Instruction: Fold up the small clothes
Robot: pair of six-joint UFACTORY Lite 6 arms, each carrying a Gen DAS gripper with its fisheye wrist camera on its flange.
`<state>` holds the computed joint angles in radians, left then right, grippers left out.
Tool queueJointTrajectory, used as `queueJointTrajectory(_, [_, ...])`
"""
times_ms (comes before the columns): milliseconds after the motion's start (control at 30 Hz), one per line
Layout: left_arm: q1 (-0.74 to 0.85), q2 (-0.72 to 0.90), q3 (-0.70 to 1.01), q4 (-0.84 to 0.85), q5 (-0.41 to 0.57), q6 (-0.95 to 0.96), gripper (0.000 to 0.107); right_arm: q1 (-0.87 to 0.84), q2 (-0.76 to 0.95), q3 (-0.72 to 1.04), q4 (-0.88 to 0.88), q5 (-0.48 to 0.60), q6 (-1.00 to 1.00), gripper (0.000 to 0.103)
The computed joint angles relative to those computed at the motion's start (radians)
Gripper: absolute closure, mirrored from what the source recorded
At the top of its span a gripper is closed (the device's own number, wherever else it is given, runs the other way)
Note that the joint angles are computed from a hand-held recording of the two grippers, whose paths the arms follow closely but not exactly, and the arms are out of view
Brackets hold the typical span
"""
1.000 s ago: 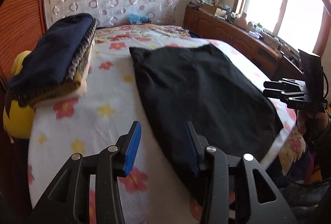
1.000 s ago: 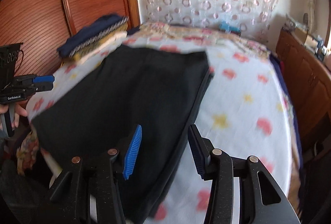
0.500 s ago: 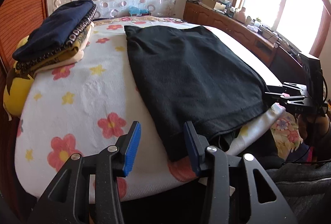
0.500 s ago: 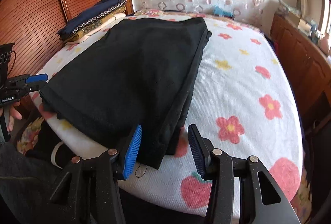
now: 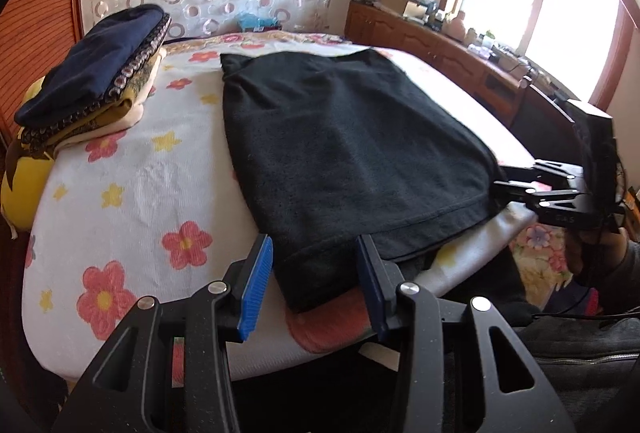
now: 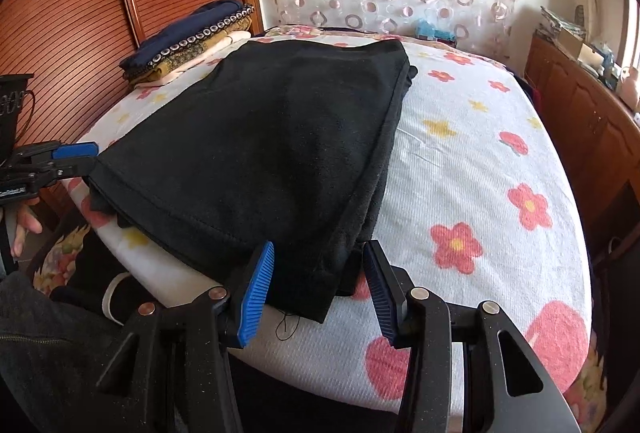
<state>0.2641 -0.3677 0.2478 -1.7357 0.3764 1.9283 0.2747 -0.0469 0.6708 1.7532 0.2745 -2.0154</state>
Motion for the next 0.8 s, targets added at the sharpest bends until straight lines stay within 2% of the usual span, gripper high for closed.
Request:
queueJointTrajectory(167, [0.038,0.099,0.022,-0.031,0.021,0.025,0.063,0.010,-0.011,-0.012,-0.031,-0.009,-0.003,0.058])
queueJointTrajectory(300, [0.020,0.102,0.005,-0.119,0.011,0.105,0.063,-0.015,-0.004,0.005,-0.168,0.036,0.110,0.074])
queueJointTrajectory(367, [0.040,0.117,0.009,-0.115,0.040,0.115,0.063,-0.015,0.001,0.008,-0.160,0.046,0.107,0.077])
queueJointTrajectory(433, [0.053,0.126,0.010,-0.117,0.062,0.129,0.063,-0.022,0.017,0.017,-0.164,0.073,0.108,0.086])
queueJointTrajectory(467, [0.064,0.130,0.011,-0.103,0.080,0.120,0.063,-0.027,0.026,0.024,-0.168,0.087,0.115,0.088])
queueJointTrajectory(533, [0.113,0.153,0.020,-0.040,0.144,0.076,0.075,-0.033,0.040,0.031,-0.153,0.104,0.111,0.093])
queueJointTrajectory(567, [0.130,0.160,0.019,-0.028,0.165,0.073,0.077,-0.036,0.044,0.033,-0.144,0.110,0.110,0.094])
queueJointTrajectory(633, [0.143,0.158,0.011,-0.034,0.173,0.088,0.087,-0.038,0.049,0.029,-0.101,0.122,0.081,0.095])
queueJointTrajectory(800, [0.172,0.090,0.001,0.015,0.211,0.041,0.098,-0.063,0.006,-0.009,0.063,0.181,-0.041,0.096])
